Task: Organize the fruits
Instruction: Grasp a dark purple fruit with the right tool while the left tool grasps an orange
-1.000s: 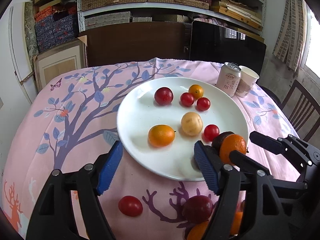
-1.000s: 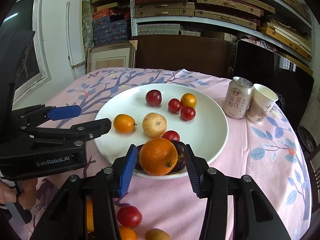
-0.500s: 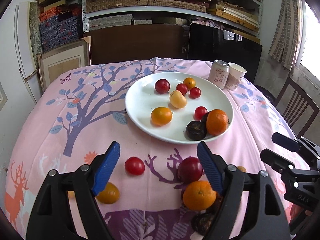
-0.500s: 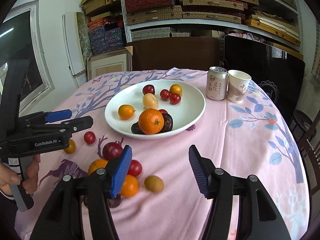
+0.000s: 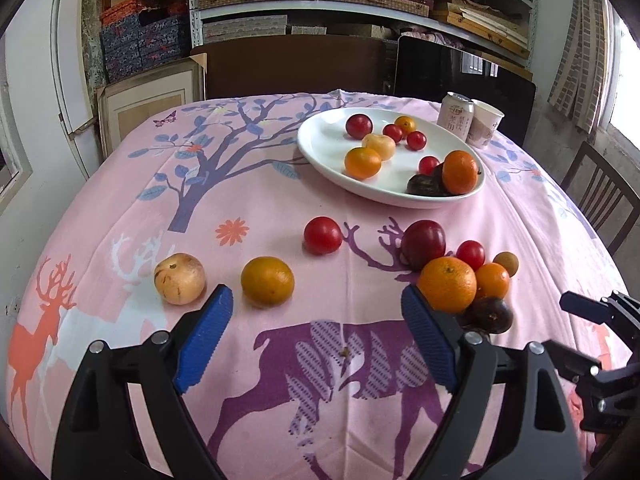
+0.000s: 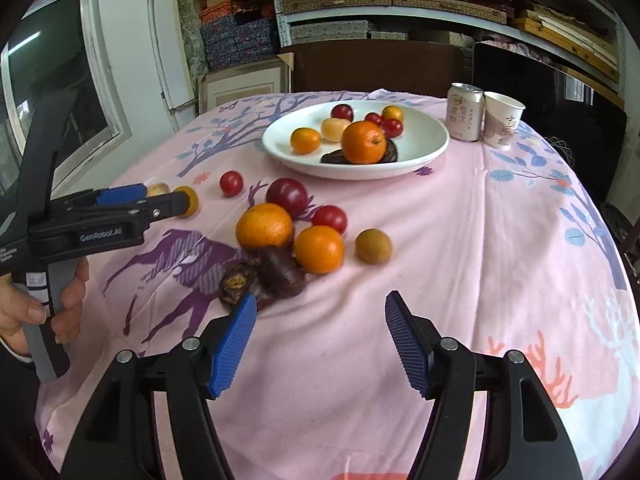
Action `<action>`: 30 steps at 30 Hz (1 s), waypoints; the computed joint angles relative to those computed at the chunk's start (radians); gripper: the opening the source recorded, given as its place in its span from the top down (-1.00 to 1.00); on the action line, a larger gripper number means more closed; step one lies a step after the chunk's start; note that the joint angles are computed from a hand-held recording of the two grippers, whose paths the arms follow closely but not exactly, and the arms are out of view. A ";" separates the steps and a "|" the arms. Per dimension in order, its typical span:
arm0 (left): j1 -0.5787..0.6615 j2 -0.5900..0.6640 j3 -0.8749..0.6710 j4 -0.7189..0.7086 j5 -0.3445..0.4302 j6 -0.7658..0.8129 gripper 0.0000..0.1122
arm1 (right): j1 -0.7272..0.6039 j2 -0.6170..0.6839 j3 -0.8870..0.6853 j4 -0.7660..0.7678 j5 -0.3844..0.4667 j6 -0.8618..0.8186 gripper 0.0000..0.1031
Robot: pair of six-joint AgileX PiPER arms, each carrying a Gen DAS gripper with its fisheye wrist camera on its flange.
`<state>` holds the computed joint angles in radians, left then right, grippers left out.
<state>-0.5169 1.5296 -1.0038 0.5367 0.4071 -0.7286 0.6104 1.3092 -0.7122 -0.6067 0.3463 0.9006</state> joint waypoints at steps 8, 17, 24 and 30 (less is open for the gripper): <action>0.052 -0.017 0.052 0.047 -0.069 -0.016 -0.49 | 0.150 0.147 -0.095 -0.042 0.050 0.069 -0.31; 0.120 0.008 0.023 -0.181 -0.056 0.194 -0.50 | 0.131 0.282 -0.224 0.034 0.087 0.018 -0.03; 0.079 0.054 0.012 -0.061 -0.035 0.101 -0.50 | 0.098 0.297 -0.235 0.036 0.051 0.035 0.10; 0.088 0.077 0.012 -0.111 -0.065 0.130 -0.50 | 0.040 0.179 -0.133 0.250 -0.068 -0.184 0.10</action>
<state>-0.4292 1.6062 -0.9920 0.4260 0.3426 -0.5988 0.6501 1.4884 -0.8447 -0.3566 0.2779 0.7166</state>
